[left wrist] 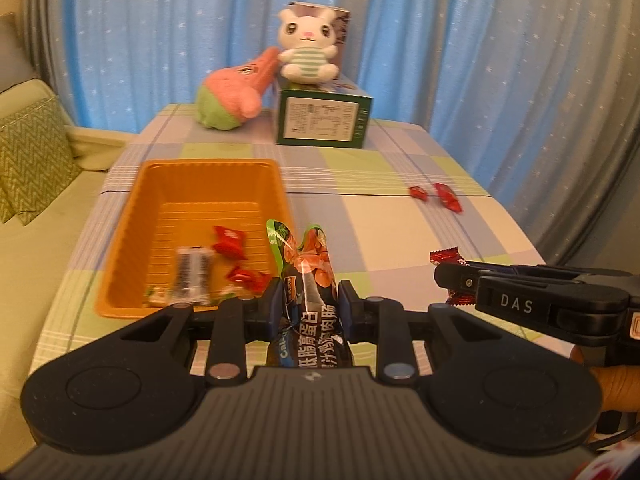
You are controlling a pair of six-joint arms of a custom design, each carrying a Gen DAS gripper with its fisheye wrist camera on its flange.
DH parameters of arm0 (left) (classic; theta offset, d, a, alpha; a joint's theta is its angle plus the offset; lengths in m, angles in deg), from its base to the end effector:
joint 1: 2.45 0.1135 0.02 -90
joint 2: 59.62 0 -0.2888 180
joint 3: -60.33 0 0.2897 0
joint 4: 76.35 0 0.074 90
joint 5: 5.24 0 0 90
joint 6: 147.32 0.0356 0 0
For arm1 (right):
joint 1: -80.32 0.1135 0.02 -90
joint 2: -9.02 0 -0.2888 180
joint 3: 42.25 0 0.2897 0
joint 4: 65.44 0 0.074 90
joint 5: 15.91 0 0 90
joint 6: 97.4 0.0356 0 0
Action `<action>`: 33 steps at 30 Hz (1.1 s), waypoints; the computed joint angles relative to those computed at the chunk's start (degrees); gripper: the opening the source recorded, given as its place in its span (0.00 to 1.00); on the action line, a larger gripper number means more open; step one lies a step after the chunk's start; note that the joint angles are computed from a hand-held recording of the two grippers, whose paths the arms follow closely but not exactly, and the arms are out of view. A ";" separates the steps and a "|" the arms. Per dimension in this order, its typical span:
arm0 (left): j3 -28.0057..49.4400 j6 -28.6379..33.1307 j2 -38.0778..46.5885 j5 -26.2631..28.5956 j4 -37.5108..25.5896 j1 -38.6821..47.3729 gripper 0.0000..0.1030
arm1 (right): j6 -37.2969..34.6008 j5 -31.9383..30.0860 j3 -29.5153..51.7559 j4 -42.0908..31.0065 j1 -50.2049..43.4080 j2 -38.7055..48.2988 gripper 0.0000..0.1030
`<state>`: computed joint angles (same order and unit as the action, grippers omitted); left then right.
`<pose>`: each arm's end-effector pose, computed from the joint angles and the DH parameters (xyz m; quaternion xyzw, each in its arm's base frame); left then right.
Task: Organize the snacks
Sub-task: 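Carry the snack bar and red candy over the orange tray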
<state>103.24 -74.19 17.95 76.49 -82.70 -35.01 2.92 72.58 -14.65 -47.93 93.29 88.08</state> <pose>0.2375 -0.1456 0.1591 0.0943 0.9032 -0.1133 0.4031 0.2304 0.0540 0.1093 -0.0266 0.8823 0.1062 0.4578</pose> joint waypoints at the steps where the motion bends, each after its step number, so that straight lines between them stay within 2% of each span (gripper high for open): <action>1: -0.23 0.28 -0.41 0.20 -0.18 0.82 0.25 | 0.12 0.35 0.57 0.29 0.91 0.89 0.23; 12: -1.21 3.85 -2.45 3.78 -1.17 9.94 0.25 | 0.55 2.93 7.38 2.18 8.67 10.06 0.23; 20: -0.20 6.61 -0.71 6.78 -0.92 16.02 0.25 | 0.38 3.21 13.01 2.80 11.77 16.79 0.23; 33: 8.29 12.66 12.43 13.58 1.07 23.53 0.25 | -0.32 1.01 25.47 0.05 11.80 27.29 0.23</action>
